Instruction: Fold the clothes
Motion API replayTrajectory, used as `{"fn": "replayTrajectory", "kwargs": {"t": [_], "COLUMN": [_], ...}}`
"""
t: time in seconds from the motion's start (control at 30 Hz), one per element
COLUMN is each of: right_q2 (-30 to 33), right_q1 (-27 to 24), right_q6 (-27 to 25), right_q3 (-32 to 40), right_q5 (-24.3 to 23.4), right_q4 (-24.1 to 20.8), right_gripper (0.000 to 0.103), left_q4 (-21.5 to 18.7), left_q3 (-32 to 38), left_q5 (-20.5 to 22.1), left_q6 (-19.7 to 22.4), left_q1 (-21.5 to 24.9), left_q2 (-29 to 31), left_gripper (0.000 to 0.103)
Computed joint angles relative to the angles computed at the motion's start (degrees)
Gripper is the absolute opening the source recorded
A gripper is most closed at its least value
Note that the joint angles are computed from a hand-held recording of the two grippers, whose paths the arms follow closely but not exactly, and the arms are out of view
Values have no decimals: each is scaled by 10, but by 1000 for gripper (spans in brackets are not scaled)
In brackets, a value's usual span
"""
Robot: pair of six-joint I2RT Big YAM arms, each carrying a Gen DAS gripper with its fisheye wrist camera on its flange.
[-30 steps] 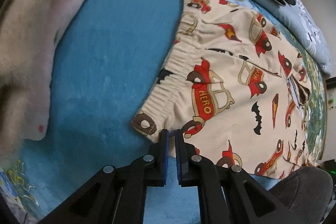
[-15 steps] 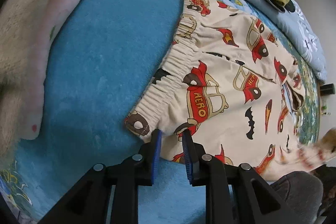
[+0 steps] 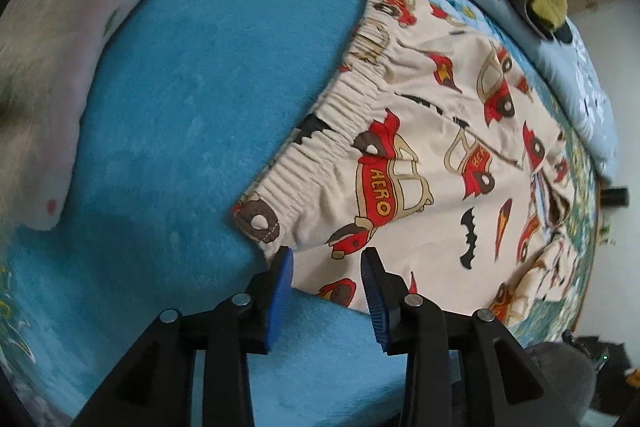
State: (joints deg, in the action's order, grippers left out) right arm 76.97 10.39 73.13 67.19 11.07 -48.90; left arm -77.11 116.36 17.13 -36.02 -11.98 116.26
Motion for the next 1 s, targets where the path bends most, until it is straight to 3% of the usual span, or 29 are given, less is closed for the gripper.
{"fn": "replayTrajectory", "kwargs": {"t": [0.03, 0.1, 0.2, 0.33, 0.37, 0.43, 0.47, 0.53, 0.57, 0.6, 0.73, 0.77, 0.8, 0.87, 0.93, 0.97, 1.0], "right_q2": [10, 30, 66, 105, 111, 125, 131, 138, 136, 131, 113, 115, 117, 111, 106, 107, 110], "right_q1": [-7, -19, -32, -42, -43, -43, -42, -41, -41, -42, -46, -46, -46, -48, -51, -50, -50], "right_q6": [-7, -13, -3, 18, 25, 34, 31, 15, 3, -7, -45, -46, -44, -33, -13, -5, 0], "right_q3": [8, 20, 39, 68, 72, 83, 92, 108, 113, 117, 131, 138, 144, 126, 105, 99, 97], "right_q5": [-6, -18, -31, -37, -41, -47, -50, -50, -46, -42, -29, -22, -14, -23, -36, -35, -31], "right_q4": [8, 26, 46, 49, 52, 52, 46, 35, 32, 29, 19, -5, -32, -27, -13, -12, -15], "right_gripper": [8, 32, 35, 35, 33, 18, 2, 0, 0, 0, 0, 0, 3, 3, 15, 28, 33], "left_q4": [8, 20, 37, 56, 61, 75, 82, 72, 64, 56, 55, 61, 67, 79, 72, 69, 58], "left_q3": [-10, -26, -58, -98, -100, -106, -109, -96, -89, -83, -84, -92, -101, -119, -112, -108, -91], "left_q5": [2, 6, 23, 12, 8, 6, 6, -20, -33, -46, -65, -65, -65, -63, -63, -61, -62], "left_q6": [-6, -18, -42, -55, -61, -80, -88, -81, -78, -74, -68, -68, -68, -68, -67, -67, -69], "left_q1": [1, 2, 6, 4, 5, 6, 5, -1, -3, -5, -9, -9, -8, -7, -3, -1, -1], "left_q2": [-6, -17, -33, -52, -52, -54, -57, -51, -47, -43, -42, -48, -54, -66, -63, -61, -55], "left_gripper": [39, 40, 47, 47, 47, 47, 45, 40, 18, 3, 3, 3, 3, 3, 3, 3, 3]}}
